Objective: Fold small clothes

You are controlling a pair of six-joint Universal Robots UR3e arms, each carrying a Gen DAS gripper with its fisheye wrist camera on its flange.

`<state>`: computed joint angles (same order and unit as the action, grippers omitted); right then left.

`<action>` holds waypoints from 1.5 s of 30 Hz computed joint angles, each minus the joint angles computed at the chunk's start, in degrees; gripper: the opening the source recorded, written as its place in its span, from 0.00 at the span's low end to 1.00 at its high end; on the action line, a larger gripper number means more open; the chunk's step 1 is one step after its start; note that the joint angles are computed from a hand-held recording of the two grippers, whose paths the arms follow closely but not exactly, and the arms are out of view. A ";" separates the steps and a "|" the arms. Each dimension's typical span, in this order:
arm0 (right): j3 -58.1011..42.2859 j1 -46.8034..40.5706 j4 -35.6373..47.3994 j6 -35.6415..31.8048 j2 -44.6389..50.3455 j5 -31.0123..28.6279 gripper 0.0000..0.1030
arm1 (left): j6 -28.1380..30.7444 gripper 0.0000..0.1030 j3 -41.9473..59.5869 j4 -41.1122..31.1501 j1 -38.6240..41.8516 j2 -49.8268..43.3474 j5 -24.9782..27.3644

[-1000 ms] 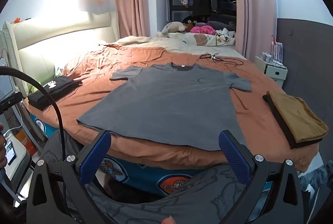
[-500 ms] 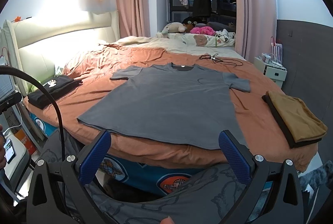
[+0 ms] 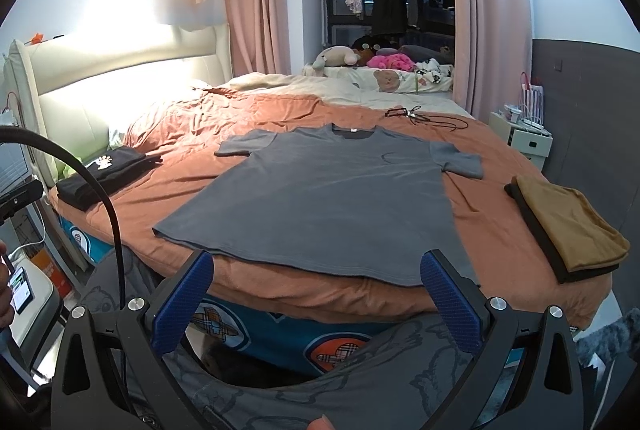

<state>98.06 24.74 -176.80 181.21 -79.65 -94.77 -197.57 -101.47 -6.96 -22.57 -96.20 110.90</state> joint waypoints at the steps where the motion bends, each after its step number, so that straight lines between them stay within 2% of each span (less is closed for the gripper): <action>1: 0.03 0.03 -0.01 -0.01 -0.07 -0.02 1.00 | 0.09 1.00 -0.10 0.13 -0.07 0.05 -0.01; 26: 2.68 0.17 -3.61 -0.77 -0.83 -0.02 1.00 | 0.08 1.00 -2.17 1.10 -1.34 1.53 1.63; 33: 2.61 1.58 -5.23 -1.95 0.46 -2.28 1.00 | -0.08 1.00 -3.32 1.43 -1.47 1.94 1.98; 45: 0.05 1.88 -5.71 -2.67 4.32 -1.83 1.00 | 1.11 1.00 -3.41 0.88 1.13 1.02 -0.67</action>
